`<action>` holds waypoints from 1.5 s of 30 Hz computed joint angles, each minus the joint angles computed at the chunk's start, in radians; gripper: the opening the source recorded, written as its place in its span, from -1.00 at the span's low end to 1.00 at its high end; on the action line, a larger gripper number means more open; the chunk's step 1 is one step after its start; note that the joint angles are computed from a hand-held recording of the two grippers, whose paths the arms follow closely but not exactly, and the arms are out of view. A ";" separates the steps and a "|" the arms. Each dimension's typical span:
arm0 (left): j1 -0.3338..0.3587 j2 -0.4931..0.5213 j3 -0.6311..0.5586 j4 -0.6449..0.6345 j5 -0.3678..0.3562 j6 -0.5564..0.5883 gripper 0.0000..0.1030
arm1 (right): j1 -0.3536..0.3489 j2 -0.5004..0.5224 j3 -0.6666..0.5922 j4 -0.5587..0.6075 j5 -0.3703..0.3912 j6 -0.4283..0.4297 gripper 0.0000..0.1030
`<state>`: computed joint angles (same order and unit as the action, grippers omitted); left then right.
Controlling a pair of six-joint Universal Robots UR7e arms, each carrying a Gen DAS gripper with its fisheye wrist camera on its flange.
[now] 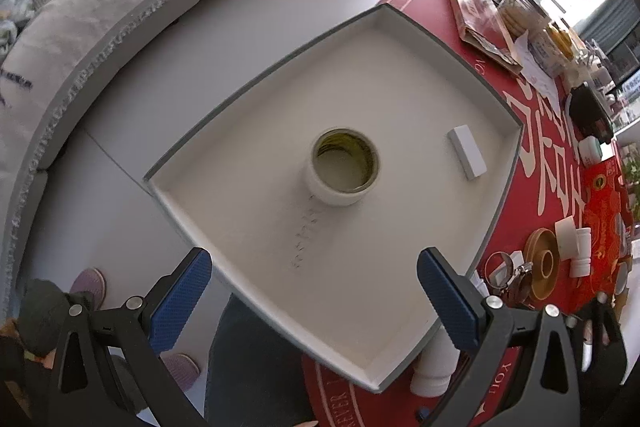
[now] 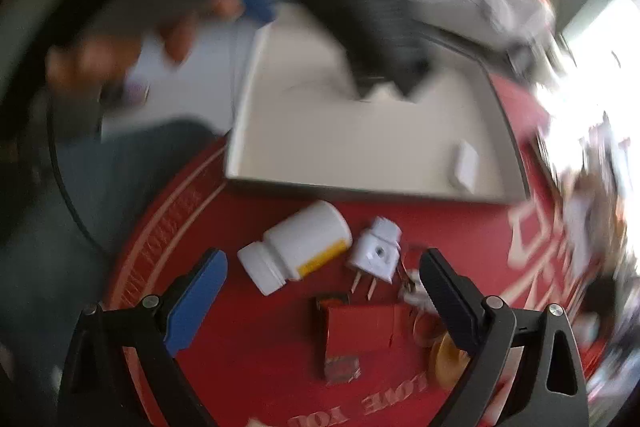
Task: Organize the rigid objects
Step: 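Grasp the white pill bottle on the table with the right gripper, then grasp the small red box with the left gripper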
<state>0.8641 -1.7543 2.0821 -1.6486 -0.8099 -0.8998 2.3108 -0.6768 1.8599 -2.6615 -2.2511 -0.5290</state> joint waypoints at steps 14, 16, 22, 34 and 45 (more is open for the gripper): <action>-0.002 -0.044 0.008 0.078 -0.017 -0.079 0.99 | -0.054 0.028 -0.088 0.265 0.083 0.108 0.37; -0.019 -0.050 0.009 0.092 -0.011 -0.095 0.99 | -0.063 0.000 -0.071 0.270 0.093 0.230 0.37; -0.095 -0.050 0.031 0.085 -0.049 -0.089 0.99 | -0.108 -0.239 0.139 0.151 0.157 0.650 0.37; -0.239 0.231 0.093 -0.093 -0.197 0.040 0.99 | -0.184 -0.588 0.481 0.032 0.113 1.133 0.37; -0.155 0.438 0.011 -0.072 -0.208 0.025 1.00 | -0.194 -0.655 0.570 -0.067 0.160 1.155 0.37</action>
